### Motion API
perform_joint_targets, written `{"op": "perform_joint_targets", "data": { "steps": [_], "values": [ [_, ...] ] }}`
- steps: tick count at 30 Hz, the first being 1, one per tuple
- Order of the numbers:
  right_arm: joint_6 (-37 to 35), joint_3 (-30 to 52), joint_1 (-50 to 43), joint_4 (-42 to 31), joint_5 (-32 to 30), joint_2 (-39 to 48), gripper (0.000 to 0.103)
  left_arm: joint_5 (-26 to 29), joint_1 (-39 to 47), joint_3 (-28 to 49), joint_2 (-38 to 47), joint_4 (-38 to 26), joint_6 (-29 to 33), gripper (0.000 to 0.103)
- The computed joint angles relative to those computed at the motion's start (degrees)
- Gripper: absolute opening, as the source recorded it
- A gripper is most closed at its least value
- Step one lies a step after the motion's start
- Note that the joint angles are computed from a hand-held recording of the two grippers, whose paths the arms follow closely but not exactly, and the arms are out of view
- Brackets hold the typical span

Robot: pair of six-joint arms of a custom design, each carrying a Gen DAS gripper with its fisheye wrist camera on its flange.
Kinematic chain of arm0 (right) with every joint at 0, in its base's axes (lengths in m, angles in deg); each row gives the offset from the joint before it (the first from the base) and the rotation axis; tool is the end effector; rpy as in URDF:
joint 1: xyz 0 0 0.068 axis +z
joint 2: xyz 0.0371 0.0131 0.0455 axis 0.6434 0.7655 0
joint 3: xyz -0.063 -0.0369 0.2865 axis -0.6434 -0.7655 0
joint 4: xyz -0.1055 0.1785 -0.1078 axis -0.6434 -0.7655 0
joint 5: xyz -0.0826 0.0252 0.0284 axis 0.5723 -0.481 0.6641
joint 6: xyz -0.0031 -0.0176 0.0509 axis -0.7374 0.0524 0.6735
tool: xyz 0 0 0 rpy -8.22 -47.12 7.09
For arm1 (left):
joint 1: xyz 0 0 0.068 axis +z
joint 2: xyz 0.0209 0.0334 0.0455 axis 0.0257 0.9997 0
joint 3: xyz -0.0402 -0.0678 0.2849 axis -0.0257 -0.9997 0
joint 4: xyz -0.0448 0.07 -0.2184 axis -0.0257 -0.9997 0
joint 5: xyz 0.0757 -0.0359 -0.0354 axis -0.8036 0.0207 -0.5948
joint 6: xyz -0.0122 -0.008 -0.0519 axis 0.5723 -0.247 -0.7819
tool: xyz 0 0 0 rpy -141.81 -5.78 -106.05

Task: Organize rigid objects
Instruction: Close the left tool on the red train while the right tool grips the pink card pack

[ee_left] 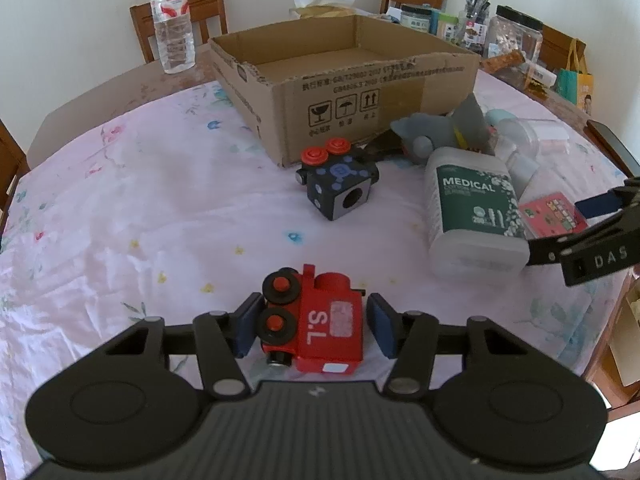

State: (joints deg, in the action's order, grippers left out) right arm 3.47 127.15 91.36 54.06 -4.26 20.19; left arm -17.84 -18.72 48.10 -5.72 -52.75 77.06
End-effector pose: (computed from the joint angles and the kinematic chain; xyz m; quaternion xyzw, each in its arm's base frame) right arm 0.1960 0.2239 0.1363 -0.0830 0.9605 0.0034 0.2656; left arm 0.1595 -0.0558 0.1398 0.1143 0.9392 -0.0340 0.3220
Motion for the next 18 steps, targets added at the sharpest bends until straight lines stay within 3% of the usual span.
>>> {"op": "perform_joint_targets", "data": {
  "steps": [8,18],
  "values": [
    [0.9,0.53,-0.29,0.13,1.62,0.38,0.095,0.34,0.32,-0.15,-0.05,0.16,0.22,0.056],
    [0.05,0.33,-0.41,-0.58,0.5,-0.37,0.094,0.64,0.42,0.27,-0.06,-0.45,0.71,0.054]
  ]
}}
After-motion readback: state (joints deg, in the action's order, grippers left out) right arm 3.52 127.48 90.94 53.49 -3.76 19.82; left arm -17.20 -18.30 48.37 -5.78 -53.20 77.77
